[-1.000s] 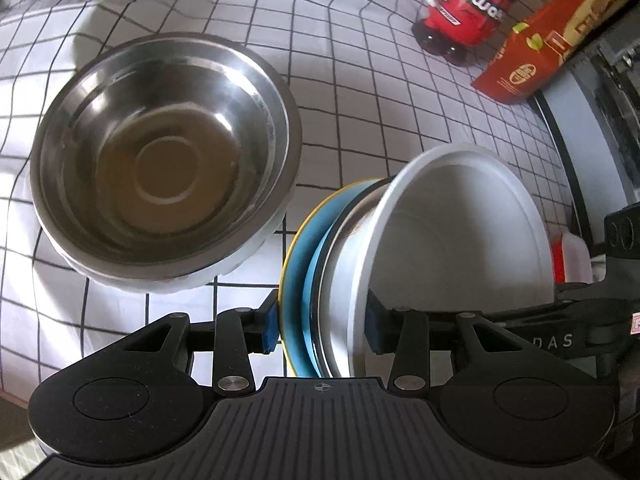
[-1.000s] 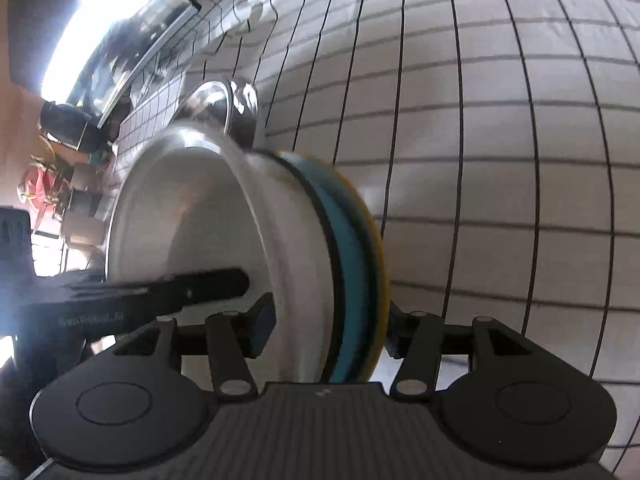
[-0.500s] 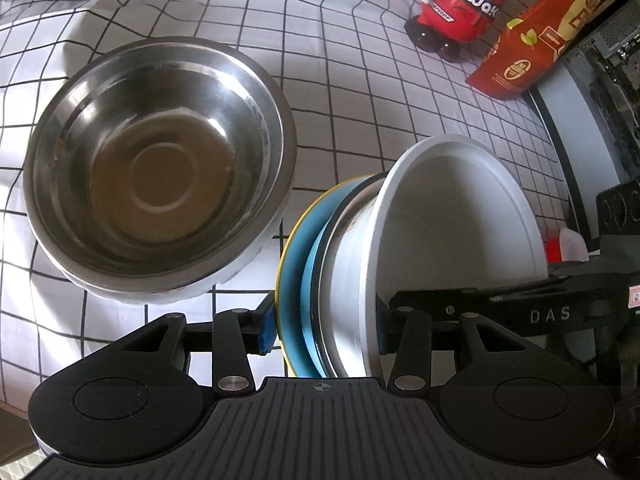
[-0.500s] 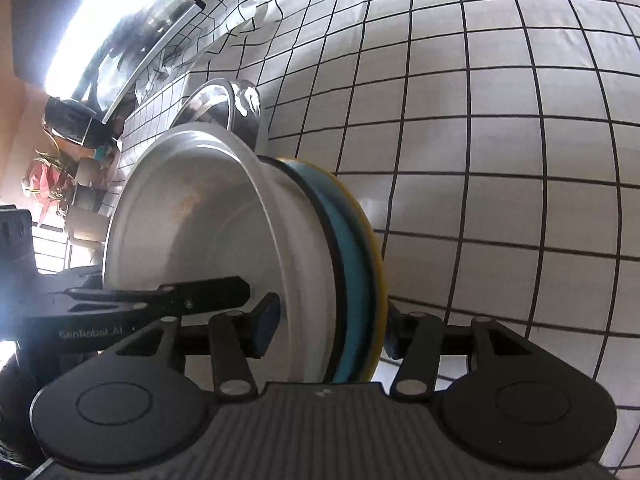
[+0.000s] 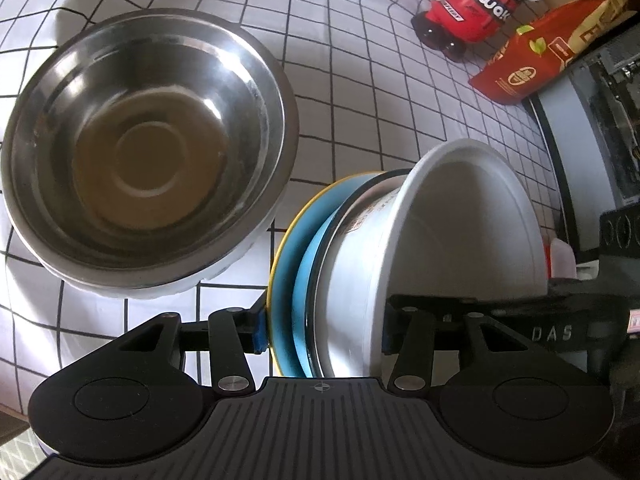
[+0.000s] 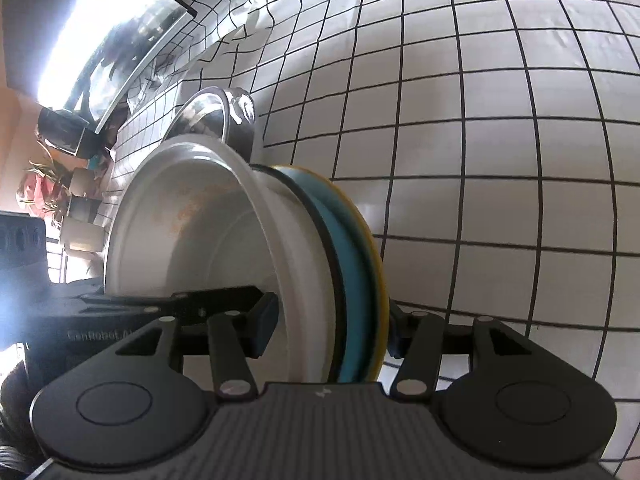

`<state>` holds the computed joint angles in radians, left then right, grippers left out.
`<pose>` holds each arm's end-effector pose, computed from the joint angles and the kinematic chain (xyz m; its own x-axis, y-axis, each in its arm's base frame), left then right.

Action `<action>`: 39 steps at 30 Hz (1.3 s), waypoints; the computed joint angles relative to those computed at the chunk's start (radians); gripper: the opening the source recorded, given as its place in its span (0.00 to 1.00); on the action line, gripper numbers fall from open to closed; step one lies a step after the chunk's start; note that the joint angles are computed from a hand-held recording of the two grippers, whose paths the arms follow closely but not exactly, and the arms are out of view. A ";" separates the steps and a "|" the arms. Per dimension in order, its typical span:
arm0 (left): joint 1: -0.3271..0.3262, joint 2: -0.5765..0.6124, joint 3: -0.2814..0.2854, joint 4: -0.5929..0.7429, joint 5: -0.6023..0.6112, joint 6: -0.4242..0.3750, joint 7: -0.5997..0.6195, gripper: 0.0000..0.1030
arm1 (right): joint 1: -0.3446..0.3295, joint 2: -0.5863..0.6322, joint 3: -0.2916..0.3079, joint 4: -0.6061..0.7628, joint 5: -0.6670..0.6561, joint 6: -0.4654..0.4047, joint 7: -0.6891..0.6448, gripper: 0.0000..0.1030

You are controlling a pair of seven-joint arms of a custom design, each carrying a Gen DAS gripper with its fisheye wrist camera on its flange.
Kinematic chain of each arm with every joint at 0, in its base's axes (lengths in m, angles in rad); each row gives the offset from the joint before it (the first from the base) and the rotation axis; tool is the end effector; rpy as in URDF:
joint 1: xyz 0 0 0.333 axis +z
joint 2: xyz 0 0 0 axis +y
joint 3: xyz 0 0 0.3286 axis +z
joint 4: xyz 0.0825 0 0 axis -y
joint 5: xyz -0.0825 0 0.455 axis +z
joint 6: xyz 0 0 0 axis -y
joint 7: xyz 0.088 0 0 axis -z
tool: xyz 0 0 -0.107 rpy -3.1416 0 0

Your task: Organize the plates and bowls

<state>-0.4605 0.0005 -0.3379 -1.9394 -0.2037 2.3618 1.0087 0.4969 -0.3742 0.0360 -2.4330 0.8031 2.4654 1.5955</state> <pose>0.4594 -0.4752 0.5130 -0.1581 -0.9152 0.3707 -0.9695 0.0726 -0.2342 0.4484 0.2636 0.4645 0.0402 -0.7749 -0.6308 -0.9799 0.0930 -0.1767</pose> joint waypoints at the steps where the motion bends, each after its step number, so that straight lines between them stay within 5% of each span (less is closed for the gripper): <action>1: -0.001 0.003 -0.001 0.005 0.006 -0.006 -0.004 0.51 | 0.000 -0.001 0.001 -0.002 0.001 -0.001 0.004 0.53; 25: -0.001 -0.003 0.000 0.025 -0.031 -0.064 0.006 0.54 | -0.019 -0.017 0.016 0.028 -0.064 -0.072 0.122 0.57; 31: 0.013 -0.054 0.014 0.075 -0.025 -0.110 -0.024 0.52 | -0.024 -0.003 -0.004 0.139 -0.091 -0.128 0.085 0.57; 39: 0.068 -0.073 0.040 0.110 0.108 -0.143 -0.067 0.53 | -0.012 0.193 0.032 0.343 -0.029 -0.046 -0.031 0.58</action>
